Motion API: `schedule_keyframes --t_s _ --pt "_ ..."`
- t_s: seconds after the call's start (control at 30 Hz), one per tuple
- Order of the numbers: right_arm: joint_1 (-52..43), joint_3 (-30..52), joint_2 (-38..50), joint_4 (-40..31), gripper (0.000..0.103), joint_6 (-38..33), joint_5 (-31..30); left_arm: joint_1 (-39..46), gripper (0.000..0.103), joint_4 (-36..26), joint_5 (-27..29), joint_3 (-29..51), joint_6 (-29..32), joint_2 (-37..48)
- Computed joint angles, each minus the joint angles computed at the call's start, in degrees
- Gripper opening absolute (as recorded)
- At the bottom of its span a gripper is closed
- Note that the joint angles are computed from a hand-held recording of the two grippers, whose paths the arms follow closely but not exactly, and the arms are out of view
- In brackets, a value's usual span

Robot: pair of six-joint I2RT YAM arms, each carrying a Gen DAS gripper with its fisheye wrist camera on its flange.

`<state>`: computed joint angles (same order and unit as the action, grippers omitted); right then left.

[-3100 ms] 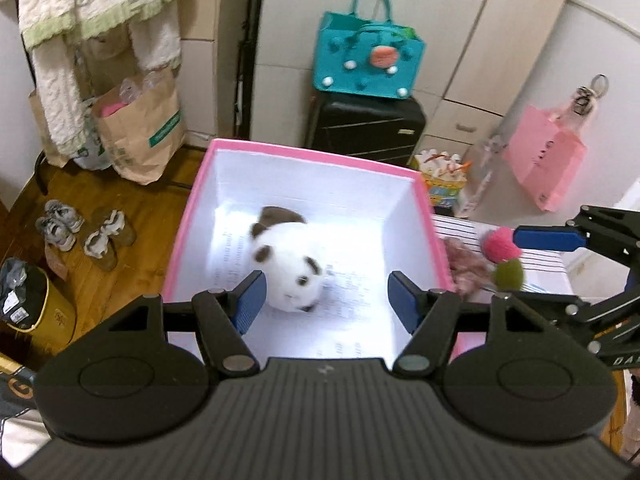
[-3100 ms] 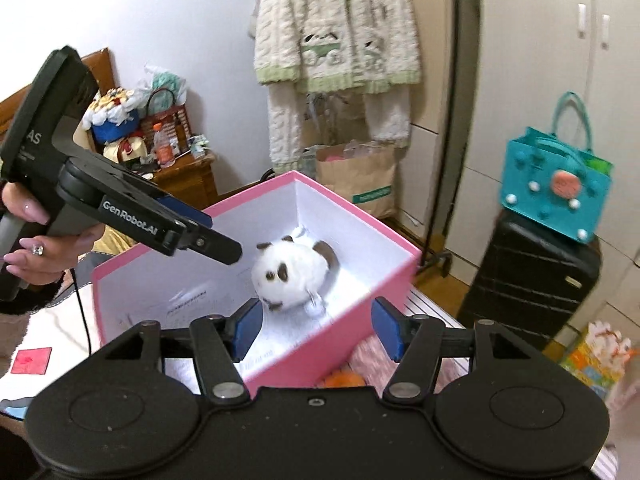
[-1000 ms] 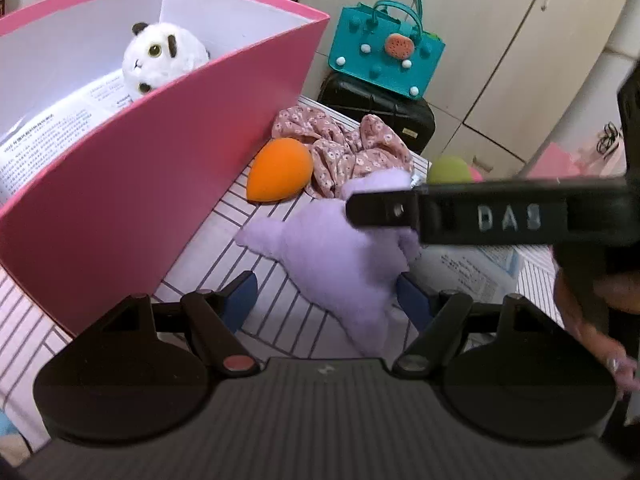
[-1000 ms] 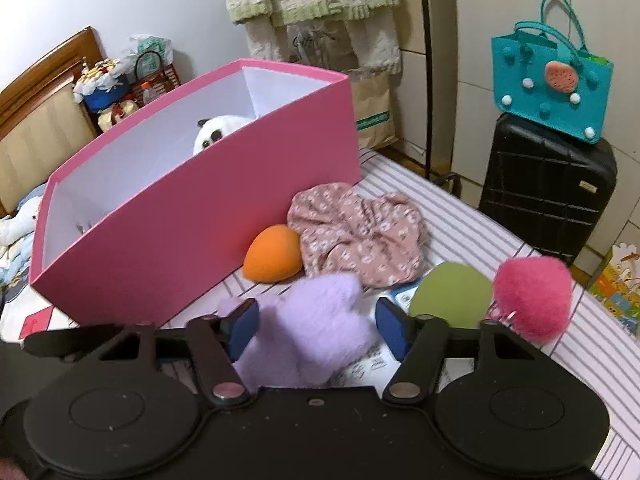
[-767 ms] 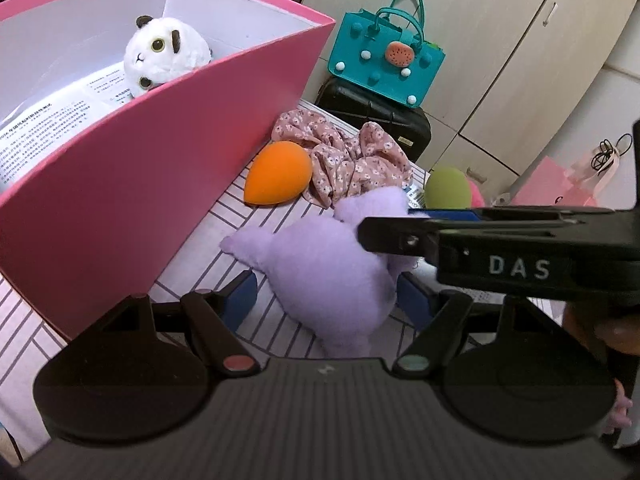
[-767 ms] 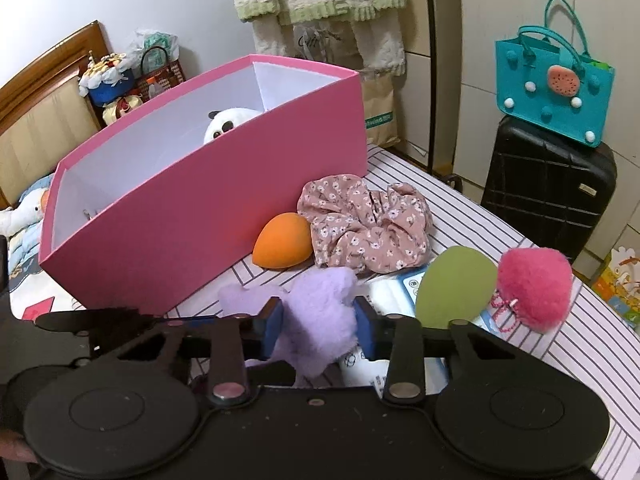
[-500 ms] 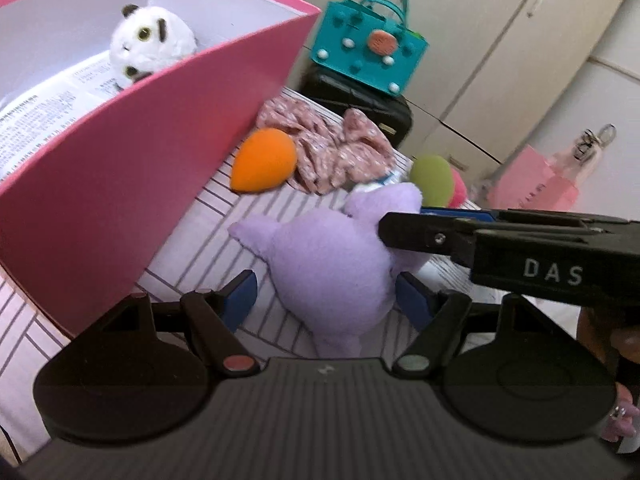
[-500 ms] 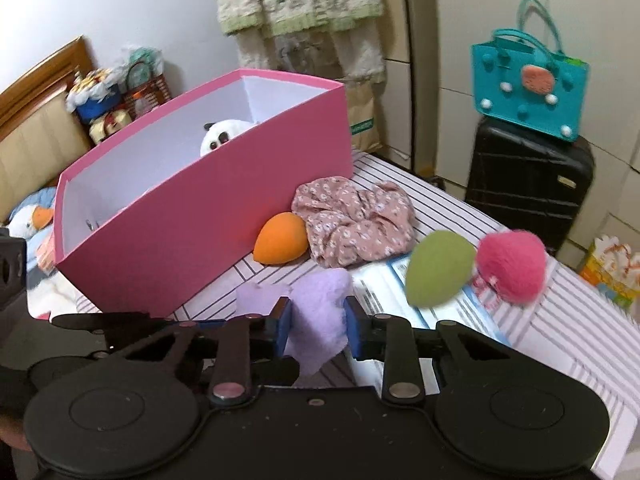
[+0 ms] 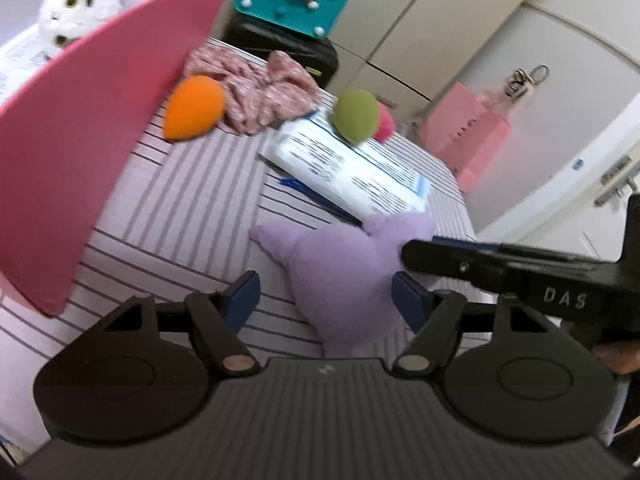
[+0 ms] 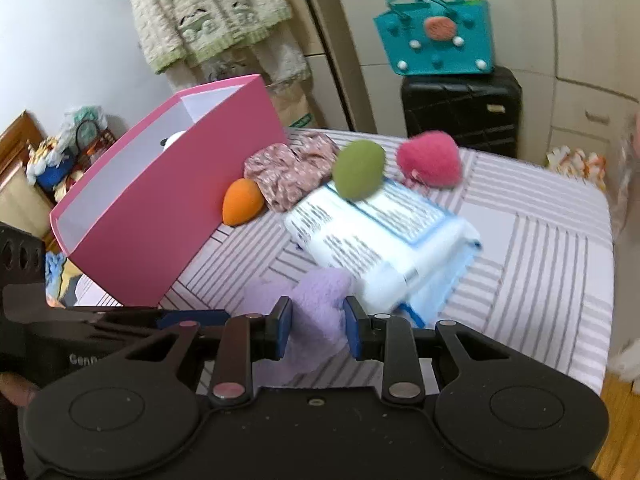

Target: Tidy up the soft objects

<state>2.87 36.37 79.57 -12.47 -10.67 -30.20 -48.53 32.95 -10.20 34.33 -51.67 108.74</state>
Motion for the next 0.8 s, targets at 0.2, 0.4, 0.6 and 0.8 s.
schedule_keyframes --t_s 0.2,0.4,0.6,0.8 --pt "-2.47 -3.91 -1.03 1.56 0.036 0.10 -0.14 -0.04 0.051 -0.56 3.52 2.34 1.32 1.93" --pt "-3.89 -5.61 -0.70 2.43 0.037 -2.05 -0.07 -0.67 0.042 -1.28 3.43 3.42 1.59 2.65" --pt "-4.02 -5.52 -0.83 0.01 0.037 -3.62 -1.06 -2.18 0.040 -2.28 0.57 2.64 4.69 0.33" --pt "-4.83 -6.15 -2.88 -2.46 0.038 -2.61 -4.60 -2.84 0.037 -4.94 -1.15 0.95 9.15 -4.92"
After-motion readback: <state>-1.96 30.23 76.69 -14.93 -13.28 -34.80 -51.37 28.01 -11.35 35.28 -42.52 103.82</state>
